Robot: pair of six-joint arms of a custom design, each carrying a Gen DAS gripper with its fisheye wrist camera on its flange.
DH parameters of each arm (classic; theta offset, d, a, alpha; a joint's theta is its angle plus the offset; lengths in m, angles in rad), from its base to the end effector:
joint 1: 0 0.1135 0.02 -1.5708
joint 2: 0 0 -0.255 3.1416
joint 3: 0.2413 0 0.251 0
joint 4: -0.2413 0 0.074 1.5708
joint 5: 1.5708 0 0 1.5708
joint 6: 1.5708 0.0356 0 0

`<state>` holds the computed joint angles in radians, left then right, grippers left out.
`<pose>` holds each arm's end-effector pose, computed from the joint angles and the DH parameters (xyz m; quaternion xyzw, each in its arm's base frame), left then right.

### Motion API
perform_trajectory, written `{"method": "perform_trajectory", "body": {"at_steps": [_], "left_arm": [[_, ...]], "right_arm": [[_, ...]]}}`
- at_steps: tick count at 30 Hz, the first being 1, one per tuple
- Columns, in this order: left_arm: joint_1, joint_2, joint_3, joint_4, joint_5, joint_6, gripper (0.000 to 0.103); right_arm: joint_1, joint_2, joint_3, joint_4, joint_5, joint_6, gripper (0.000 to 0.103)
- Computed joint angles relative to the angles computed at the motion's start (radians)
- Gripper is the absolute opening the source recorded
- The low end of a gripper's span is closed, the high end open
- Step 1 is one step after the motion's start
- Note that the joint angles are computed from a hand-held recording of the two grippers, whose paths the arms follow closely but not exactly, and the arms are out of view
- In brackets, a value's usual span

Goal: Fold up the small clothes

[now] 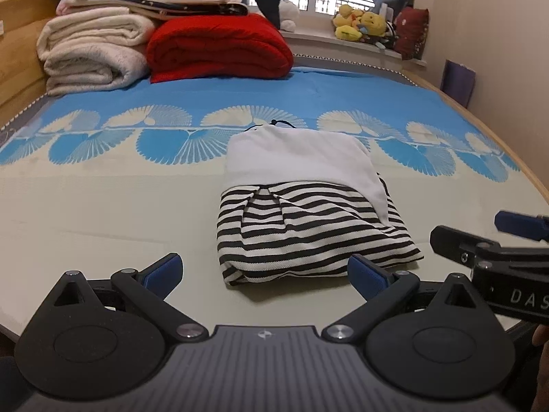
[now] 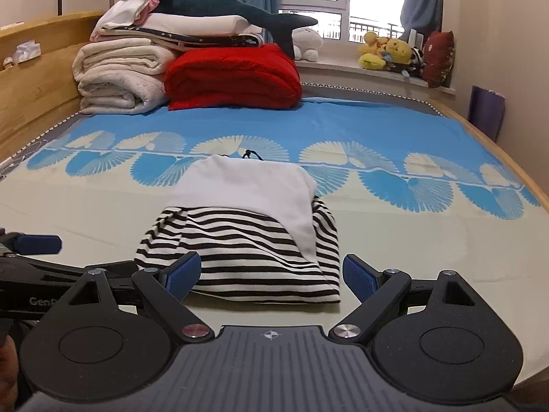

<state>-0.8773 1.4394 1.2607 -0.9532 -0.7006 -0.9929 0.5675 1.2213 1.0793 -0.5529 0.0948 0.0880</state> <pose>0.1967 -0.2007 0.2904 -0.1275 0.9109 0.0343 0.3909 0.2265 0.1404 0.3079 -0.1953 0.8835 0.0957 0.4149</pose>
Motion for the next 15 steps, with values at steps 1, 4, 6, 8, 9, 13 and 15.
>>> {"method": "perform_trajectory", "body": {"at_steps": [1,4,6,8,9,13,15], "left_arm": [[0.002,-0.001,-0.001,-0.001,0.001,-0.003,0.102],[0.005,0.007,0.005,-0.015,0.002,-0.008,0.102],[0.008,0.006,0.0,-0.009,0.011,-0.004,0.102],[0.012,0.012,0.001,-0.004,0.018,0.002,0.102],[0.011,0.019,0.005,-0.006,0.018,0.003,0.102],[0.012,0.03,0.008,-0.004,0.019,0.002,0.102],[0.012,0.03,0.007,-0.005,0.02,-0.001,0.102]], "right_arm": [[0.001,0.004,0.001,0.001,0.0,0.008,0.09],[-0.001,0.026,0.003,-0.006,0.001,0.034,0.09],[0.0,0.033,0.006,-0.005,0.006,0.043,0.09],[0.001,0.038,0.008,-0.007,0.01,0.046,0.09],[0.0,0.039,0.008,-0.008,0.008,0.046,0.09],[-0.003,0.041,0.006,-0.005,0.01,0.041,0.09],[-0.001,0.048,0.01,-0.009,0.016,0.042,0.09]]}}
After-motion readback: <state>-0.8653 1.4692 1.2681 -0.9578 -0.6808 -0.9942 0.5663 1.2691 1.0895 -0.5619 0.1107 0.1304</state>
